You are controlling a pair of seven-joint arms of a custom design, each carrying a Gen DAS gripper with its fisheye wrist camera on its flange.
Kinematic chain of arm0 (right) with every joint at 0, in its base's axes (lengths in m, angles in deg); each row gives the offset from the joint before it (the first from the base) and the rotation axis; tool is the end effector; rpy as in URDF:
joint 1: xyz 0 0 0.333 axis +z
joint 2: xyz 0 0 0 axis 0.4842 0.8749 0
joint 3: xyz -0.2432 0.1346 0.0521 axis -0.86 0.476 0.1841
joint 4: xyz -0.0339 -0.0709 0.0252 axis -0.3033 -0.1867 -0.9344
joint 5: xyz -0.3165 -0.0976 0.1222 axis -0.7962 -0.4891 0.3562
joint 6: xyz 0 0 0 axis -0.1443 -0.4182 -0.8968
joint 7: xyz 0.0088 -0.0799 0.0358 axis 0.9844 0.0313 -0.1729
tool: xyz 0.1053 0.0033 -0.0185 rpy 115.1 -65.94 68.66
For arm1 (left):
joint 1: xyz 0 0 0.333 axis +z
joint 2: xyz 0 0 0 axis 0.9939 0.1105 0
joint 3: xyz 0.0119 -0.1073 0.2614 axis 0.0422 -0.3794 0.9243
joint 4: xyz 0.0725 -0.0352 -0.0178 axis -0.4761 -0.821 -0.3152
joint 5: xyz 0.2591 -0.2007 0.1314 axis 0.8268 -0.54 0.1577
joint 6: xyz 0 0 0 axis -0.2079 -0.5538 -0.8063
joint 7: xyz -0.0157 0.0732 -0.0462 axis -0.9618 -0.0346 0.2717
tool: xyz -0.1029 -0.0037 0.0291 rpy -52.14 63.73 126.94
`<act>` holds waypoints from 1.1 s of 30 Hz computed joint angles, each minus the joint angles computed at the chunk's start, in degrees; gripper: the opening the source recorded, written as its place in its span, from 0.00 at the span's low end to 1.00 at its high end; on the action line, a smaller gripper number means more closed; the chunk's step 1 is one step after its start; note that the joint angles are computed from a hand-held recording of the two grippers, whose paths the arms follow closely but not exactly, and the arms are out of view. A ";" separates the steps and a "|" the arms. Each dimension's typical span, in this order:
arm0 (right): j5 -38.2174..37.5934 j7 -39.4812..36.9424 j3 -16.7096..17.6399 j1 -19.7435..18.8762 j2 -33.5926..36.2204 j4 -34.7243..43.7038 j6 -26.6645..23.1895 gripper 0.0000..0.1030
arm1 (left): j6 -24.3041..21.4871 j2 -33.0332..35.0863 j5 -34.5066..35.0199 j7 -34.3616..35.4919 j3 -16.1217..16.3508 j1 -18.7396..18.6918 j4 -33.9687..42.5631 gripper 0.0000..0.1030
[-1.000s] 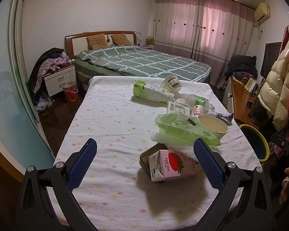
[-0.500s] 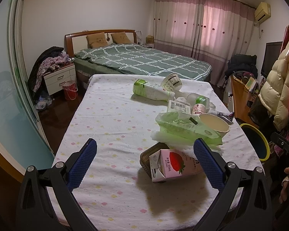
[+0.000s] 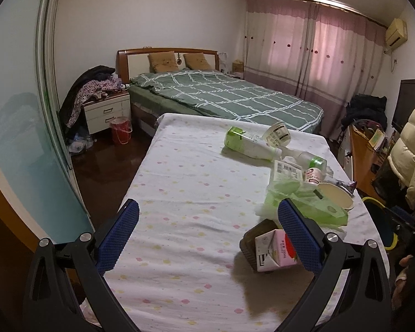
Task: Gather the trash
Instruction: 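Grasp the green plastic bag with the right gripper and lift it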
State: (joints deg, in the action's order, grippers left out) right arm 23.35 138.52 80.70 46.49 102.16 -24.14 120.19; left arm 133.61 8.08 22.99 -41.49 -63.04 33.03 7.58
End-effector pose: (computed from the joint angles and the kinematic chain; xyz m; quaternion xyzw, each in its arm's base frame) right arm 0.6194 0.2667 0.5309 -0.7909 0.4030 -0.0983 0.4498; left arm 0.4410 -0.4847 0.5569 -0.7974 0.3851 -0.2472 0.3935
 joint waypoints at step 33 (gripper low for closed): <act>-4.30 4.13 2.64 4.19 15.27 28.92 -9.99 0.03 | 9.29 -3.68 -1.94 -2.44 -3.23 5.81 -8.88 0.96</act>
State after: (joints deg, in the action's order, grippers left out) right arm 19.04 142.65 83.34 50.68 117.43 4.78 110.20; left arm 142.90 4.40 21.04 -43.93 -66.27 38.84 -1.30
